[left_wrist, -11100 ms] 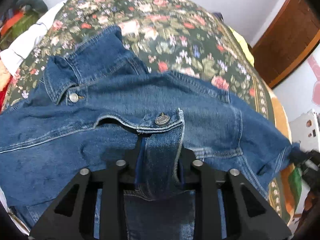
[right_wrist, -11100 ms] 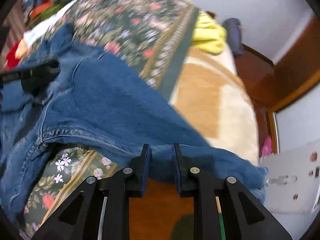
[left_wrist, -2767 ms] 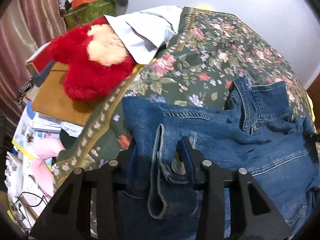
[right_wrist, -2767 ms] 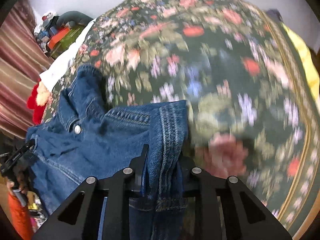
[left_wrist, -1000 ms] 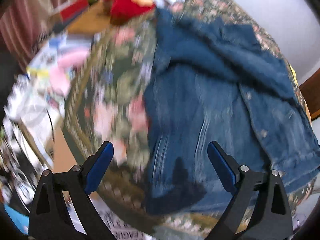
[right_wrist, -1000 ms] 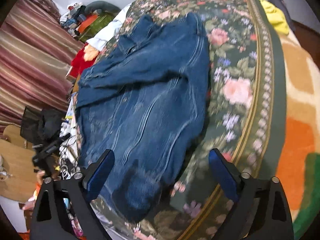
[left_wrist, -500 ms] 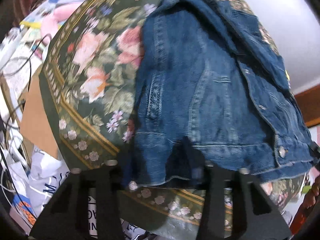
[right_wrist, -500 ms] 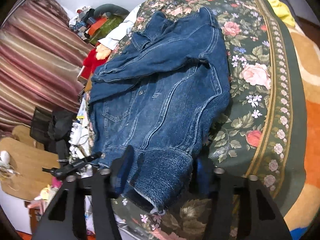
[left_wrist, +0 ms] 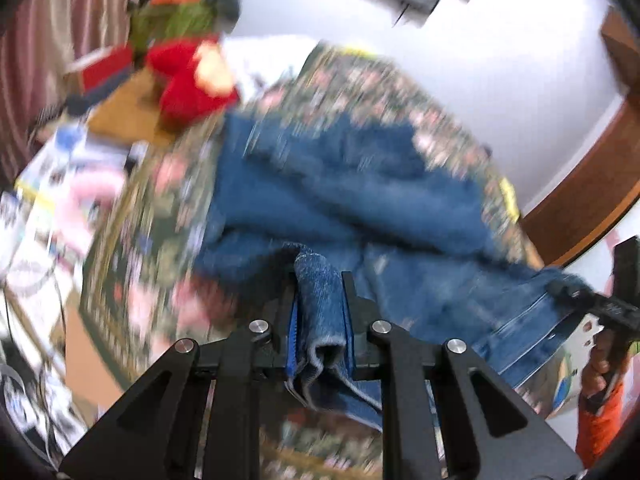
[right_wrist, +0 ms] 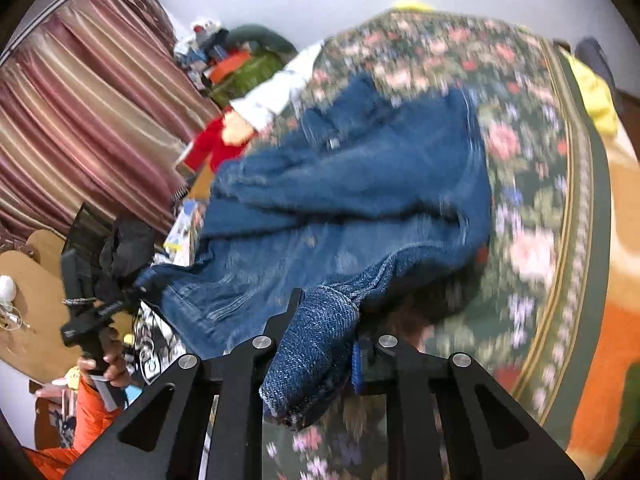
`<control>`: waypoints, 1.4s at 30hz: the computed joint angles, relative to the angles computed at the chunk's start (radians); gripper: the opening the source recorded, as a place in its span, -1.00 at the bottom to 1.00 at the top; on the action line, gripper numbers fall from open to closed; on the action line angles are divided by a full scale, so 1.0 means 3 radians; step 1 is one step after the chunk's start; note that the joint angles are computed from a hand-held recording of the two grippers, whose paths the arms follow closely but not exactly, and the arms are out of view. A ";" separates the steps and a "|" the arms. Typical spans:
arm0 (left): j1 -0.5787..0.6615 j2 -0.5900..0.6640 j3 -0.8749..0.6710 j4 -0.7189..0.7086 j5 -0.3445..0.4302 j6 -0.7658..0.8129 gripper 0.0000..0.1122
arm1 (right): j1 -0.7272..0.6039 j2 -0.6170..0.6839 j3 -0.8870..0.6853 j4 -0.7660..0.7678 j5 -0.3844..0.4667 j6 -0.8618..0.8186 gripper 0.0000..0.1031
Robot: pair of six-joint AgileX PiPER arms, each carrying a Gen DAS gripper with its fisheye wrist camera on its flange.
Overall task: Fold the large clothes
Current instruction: 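Lift the hem with both tools and fold it toward the collar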
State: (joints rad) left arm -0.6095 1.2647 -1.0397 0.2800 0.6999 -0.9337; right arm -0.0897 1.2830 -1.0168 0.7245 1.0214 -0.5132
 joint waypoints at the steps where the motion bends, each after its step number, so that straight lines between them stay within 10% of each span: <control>1: 0.0077 0.0072 -0.0167 -0.0025 -0.0022 0.0100 -0.70 | 0.0011 0.0039 -0.0101 0.0007 -0.0039 0.0031 -0.70; 16: 0.1232 0.2123 -0.2475 -0.0565 0.0247 0.0843 -0.71 | 0.0139 0.1825 -0.2099 -0.0568 -0.0822 0.1160 -0.72; 23: 0.1403 0.3367 -0.3646 -0.0590 0.0901 0.0810 -0.67 | 0.0349 0.3242 -0.3822 -0.1270 -0.0262 0.1828 -0.72; 27: 0.1470 0.3383 -0.3350 -0.0680 0.0606 0.0868 -0.62 | 0.0273 0.3746 -0.4405 -0.1169 0.0138 0.1699 -0.71; 37: 0.1381 0.3530 -0.3752 -0.0494 0.1070 0.0960 -0.59 | 0.0055 0.3323 -0.3999 -0.0854 0.0348 0.1059 -0.67; 42: 0.1296 0.3504 -0.3932 -0.0337 0.1315 0.1044 -0.43 | 0.0096 0.2598 -0.3259 -0.1970 -0.0354 0.1602 -0.67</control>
State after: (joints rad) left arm -0.2207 2.3159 -2.2193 0.1789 1.0945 -0.6205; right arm -0.0607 2.0624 -1.9946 0.1335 0.9153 -0.0327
